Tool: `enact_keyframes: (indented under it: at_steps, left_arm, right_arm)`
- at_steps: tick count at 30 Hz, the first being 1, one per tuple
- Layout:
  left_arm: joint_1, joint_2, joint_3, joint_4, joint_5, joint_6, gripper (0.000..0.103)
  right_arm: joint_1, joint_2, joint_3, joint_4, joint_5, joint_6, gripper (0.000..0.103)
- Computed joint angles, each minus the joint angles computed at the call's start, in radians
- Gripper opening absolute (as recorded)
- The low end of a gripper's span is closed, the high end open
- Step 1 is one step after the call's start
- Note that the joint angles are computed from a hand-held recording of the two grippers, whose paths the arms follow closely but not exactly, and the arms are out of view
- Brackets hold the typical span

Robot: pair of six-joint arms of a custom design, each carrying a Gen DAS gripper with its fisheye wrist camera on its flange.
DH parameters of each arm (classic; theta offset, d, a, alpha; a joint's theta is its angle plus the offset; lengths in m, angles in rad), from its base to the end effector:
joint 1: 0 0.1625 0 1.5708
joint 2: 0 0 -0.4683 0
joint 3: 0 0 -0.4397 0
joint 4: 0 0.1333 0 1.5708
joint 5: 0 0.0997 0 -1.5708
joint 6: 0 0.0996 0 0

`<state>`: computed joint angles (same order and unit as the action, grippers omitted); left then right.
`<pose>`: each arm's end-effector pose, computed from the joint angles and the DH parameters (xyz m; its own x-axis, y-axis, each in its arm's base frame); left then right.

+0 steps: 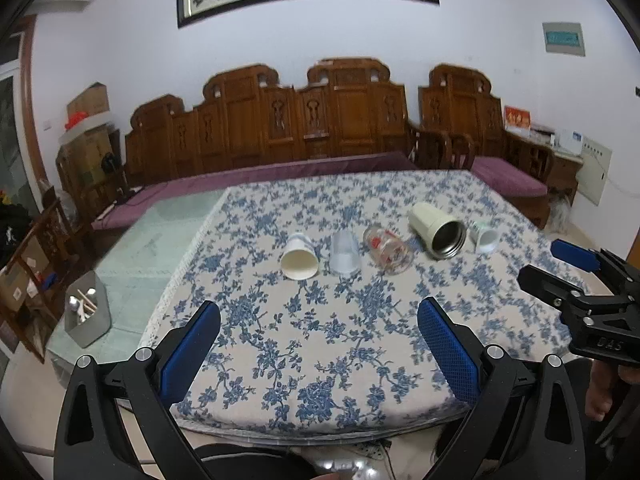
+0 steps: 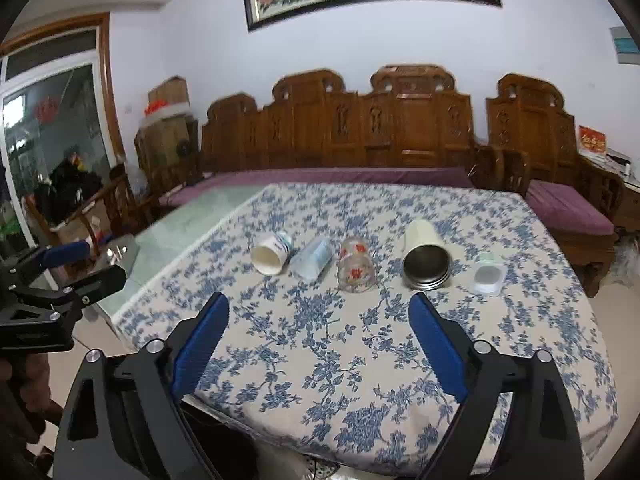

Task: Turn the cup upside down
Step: 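Move the left tool down to the striped paper cup and grasp it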

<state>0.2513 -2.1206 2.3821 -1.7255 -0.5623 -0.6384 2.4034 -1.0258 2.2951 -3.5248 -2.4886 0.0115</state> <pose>-0.2108 -0.2787 0.3847 -0.6102 0.2854 -0.7391 0.7464 0.5196 -0.4157 0.3981 -0.2889 0.1593 -0.7870 -0.1054 0.6079 -0.5640 0.5225 -0.6395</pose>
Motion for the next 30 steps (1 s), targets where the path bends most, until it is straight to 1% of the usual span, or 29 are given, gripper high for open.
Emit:
enact_keyframes:
  at_steps: [1, 2, 5, 9, 14, 20, 26, 30]
  left_arm:
    - [0.031, 0.023, 0.002, -0.047, -0.007, 0.039, 0.095]
    - [0.048, 0.039, 0.003, -0.078, -0.011, 0.062, 0.095]
    - [0.142, 0.118, 0.002, -0.222, -0.035, 0.181, 0.095]
    - [0.228, 0.209, -0.011, -0.346, -0.048, 0.289, 0.095]
    - [0.317, 0.309, -0.044, -0.468, -0.045, 0.416, 0.095]
    - [0.406, 0.412, -0.094, -0.597, -0.051, 0.561, 0.095]
    - [0.537, 0.556, -0.205, -0.697, -0.123, 0.674, 0.095]
    - [0.62, 0.652, -0.297, -0.714, -0.181, 0.719, 0.095]
  right_arm:
    - [-0.02, 0.007, -0.006, 0.004, 0.015, -0.009, 0.09]
    - [-0.037, 0.012, -0.012, 0.009, 0.028, -0.015, 0.089]
    - [-0.084, 0.026, -0.029, 0.028, 0.067, -0.03, 0.086]
    - [-0.147, 0.049, -0.067, 0.062, 0.112, -0.065, 0.082]
    - [-0.193, 0.071, -0.107, 0.103, 0.142, -0.081, 0.081]
    - [-0.248, 0.092, -0.155, 0.158, 0.189, -0.068, 0.08]
    - [-0.283, 0.125, -0.205, 0.208, 0.222, -0.066, 0.079]
    - [-0.292, 0.146, -0.228, 0.234, 0.234, -0.067, 0.079]
